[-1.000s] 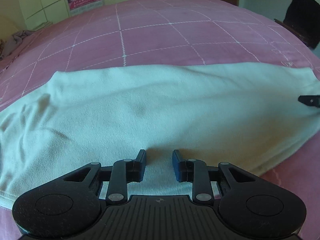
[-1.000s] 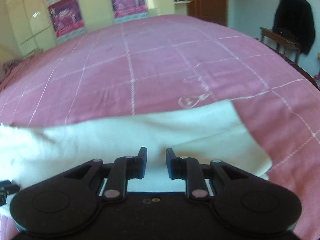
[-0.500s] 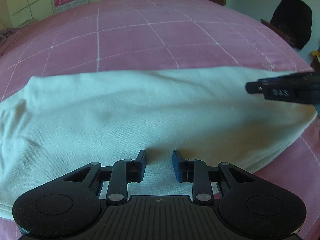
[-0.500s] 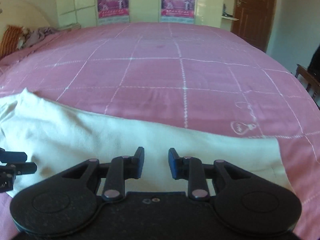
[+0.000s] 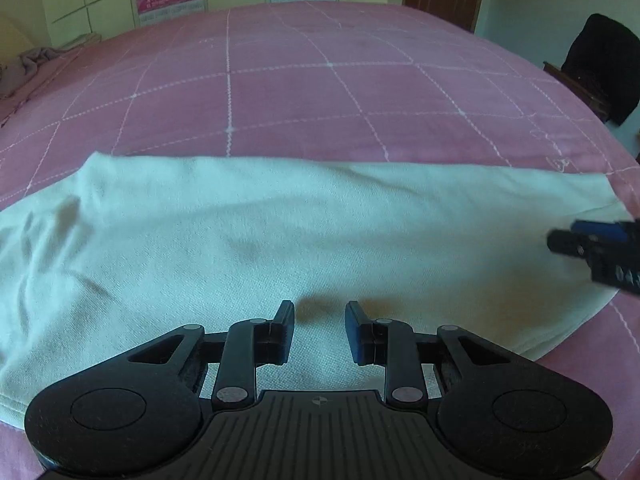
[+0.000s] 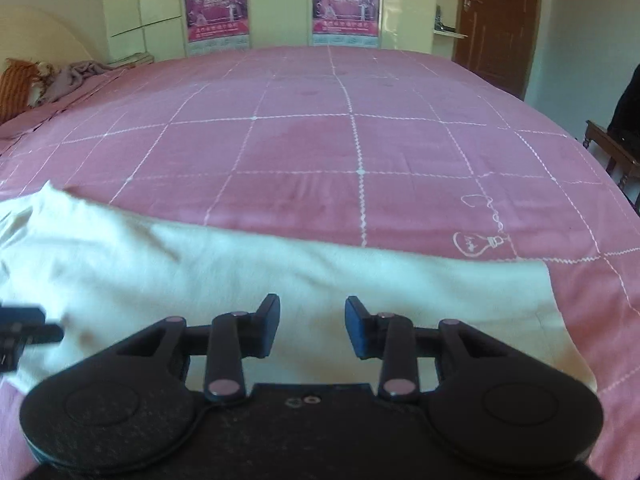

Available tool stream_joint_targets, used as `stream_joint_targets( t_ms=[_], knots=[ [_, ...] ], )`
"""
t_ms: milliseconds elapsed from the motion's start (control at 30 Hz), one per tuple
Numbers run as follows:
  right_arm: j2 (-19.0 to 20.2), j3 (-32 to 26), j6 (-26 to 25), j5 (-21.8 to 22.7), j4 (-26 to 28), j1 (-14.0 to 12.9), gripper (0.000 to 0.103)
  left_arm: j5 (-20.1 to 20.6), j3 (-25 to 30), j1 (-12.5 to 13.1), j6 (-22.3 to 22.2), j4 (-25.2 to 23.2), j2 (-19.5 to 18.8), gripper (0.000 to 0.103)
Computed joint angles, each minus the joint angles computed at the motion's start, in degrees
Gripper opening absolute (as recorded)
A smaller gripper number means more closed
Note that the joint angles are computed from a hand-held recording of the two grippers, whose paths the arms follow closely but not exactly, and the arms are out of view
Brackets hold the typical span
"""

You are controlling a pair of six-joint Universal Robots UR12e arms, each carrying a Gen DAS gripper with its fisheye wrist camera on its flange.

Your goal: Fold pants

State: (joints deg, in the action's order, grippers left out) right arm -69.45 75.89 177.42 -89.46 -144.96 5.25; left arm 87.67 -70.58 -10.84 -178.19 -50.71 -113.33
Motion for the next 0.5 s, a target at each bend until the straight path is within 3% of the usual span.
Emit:
stream_joint_targets(
  t_ms=[100,133,267,333,500],
  knots=[
    [-2.2,4.1,-3.4,-2.3,1.9,0.2,0.036,1.3,-1.0,-0.4,0.6,1.2,0.1,0.029],
    [-3.1,6.2,-2.6,-1.2,-0.5,-0.4,0.036,1.5,-0.9,-0.5,0.5,1.1,0.1,0.029],
    [-4.3,6.1,5.4,-0.2,1.4,-1.4,0.037,2.3,-0.2,-0.7,-0.1,0.0,0.0,0.029],
    [-5.0,6.7,9.7,1.0,0.3,-2.0,0.041,3.2,0.0,-1.0,0.0,-0.1,0.0,0.029],
    [-6.9,9.0,20.1,3.8,-0.4,-4.4,0.041,2.4,0.7,-1.7,0.2,0.3,-0.1,0.029]
  ],
)
